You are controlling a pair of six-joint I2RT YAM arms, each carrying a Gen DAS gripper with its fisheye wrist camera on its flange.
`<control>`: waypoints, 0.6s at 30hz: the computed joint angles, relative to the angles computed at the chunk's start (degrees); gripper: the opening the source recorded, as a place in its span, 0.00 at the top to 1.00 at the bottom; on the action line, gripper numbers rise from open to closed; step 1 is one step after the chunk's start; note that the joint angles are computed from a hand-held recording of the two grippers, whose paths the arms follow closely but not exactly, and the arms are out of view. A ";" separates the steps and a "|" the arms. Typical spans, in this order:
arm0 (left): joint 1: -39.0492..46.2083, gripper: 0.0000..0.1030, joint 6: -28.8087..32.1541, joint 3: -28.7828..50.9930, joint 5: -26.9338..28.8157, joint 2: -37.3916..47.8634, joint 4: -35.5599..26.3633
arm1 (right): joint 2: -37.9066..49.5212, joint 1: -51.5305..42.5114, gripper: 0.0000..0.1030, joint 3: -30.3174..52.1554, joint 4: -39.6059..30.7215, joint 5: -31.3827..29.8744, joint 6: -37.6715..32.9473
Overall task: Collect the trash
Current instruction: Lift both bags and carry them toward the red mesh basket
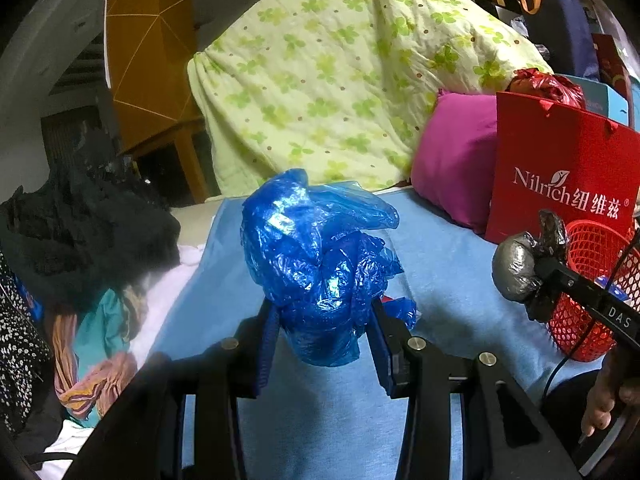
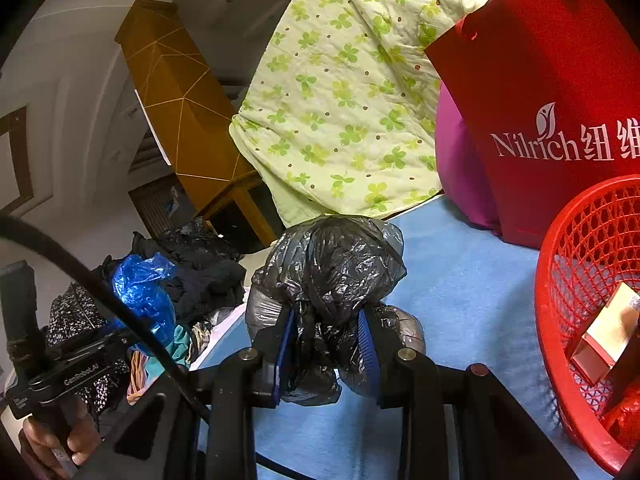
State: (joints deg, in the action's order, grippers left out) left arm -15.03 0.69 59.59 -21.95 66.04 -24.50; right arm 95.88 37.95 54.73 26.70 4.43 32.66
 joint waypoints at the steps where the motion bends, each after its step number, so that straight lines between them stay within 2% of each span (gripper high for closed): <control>1: -0.29 0.58 0.07 -0.08 -0.13 0.03 -0.02 | 0.06 -0.08 0.68 0.08 0.05 -0.19 -0.03; 18: -1.26 0.58 0.61 0.34 -0.47 0.16 -0.65 | -0.48 0.28 0.68 -0.38 0.15 0.54 -0.16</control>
State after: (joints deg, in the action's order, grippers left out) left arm -16.29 1.30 59.93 -22.42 66.20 -25.16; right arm 95.40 38.23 54.36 26.85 4.97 32.50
